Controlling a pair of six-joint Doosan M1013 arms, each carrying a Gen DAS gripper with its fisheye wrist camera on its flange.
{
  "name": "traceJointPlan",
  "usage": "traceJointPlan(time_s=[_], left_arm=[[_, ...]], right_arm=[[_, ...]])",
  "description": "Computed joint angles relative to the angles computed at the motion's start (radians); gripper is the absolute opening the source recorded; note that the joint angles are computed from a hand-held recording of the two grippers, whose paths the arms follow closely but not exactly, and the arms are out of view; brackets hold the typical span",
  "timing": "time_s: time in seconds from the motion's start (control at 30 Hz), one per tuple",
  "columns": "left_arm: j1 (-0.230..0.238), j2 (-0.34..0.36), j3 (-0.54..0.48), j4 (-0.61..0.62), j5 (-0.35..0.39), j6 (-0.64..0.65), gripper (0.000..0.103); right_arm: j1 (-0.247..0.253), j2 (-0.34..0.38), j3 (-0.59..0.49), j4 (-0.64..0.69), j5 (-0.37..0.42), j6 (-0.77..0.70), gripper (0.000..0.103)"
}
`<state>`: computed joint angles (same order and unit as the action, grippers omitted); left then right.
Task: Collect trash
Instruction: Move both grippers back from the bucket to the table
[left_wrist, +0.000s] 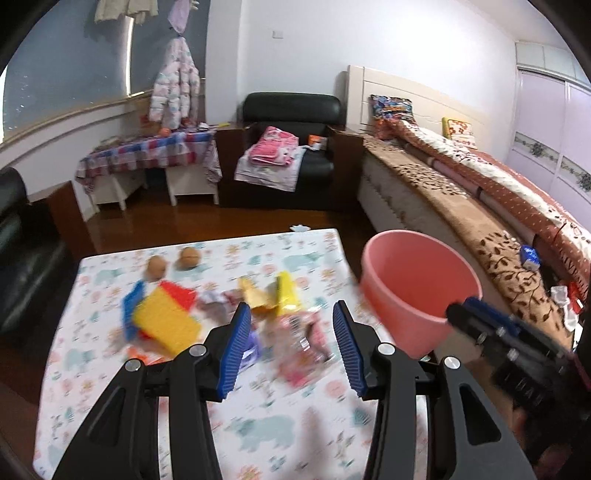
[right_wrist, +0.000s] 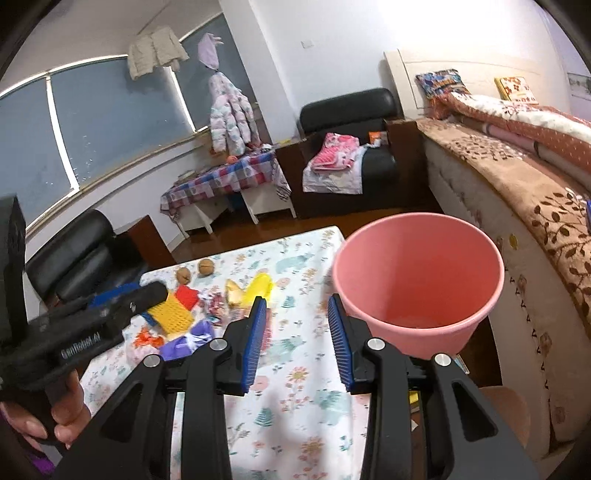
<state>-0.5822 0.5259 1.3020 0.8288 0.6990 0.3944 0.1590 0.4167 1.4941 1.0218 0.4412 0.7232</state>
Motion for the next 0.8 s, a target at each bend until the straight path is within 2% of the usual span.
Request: traceJointPlan(time_s=[0.1,0.2,0.33,0.43,0.53,0.7,0.8], left_arm=[[-0.003,-0.031,0.053,0.013,0.001,-0.040,0.047],[0.003,-0.060,0.100,-0.012,-0.029,-0.065,0.047],[0.001,-0.088,0.142,-0.010,-0.063,-0.078,0.048],[-0.003,-0.102,0.159,0.019,-0.094,-0.084,0.056],[0.000,-0.108,0.167,0.029,-0.133,-0.080,0.062],[0.014,-0.096,0.155,-0.039,-0.180,-0.013,0.062],[0.023,-0.086,0.146,-0.096,-0.195,0.037,0.062]], right_arm=[[0.005,-0.016,0.021,0.071,0.024,-0.077,0.035],[0.009,-0.035,0.043,0.128,0.043,-0.153,0.035],[0.022,-0.066,0.077,0.193,0.018,-0.234,0.035],[0.027,-0.079,0.090,0.222,0.016,-0.268,0.035],[0.040,-0.089,0.099,0.187,-0.020,-0.252,0.036],[0.054,-0.095,0.097,0.090,-0.078,-0.171,0.036],[0.064,-0.094,0.093,-0.043,-0.113,-0.039,0.036]])
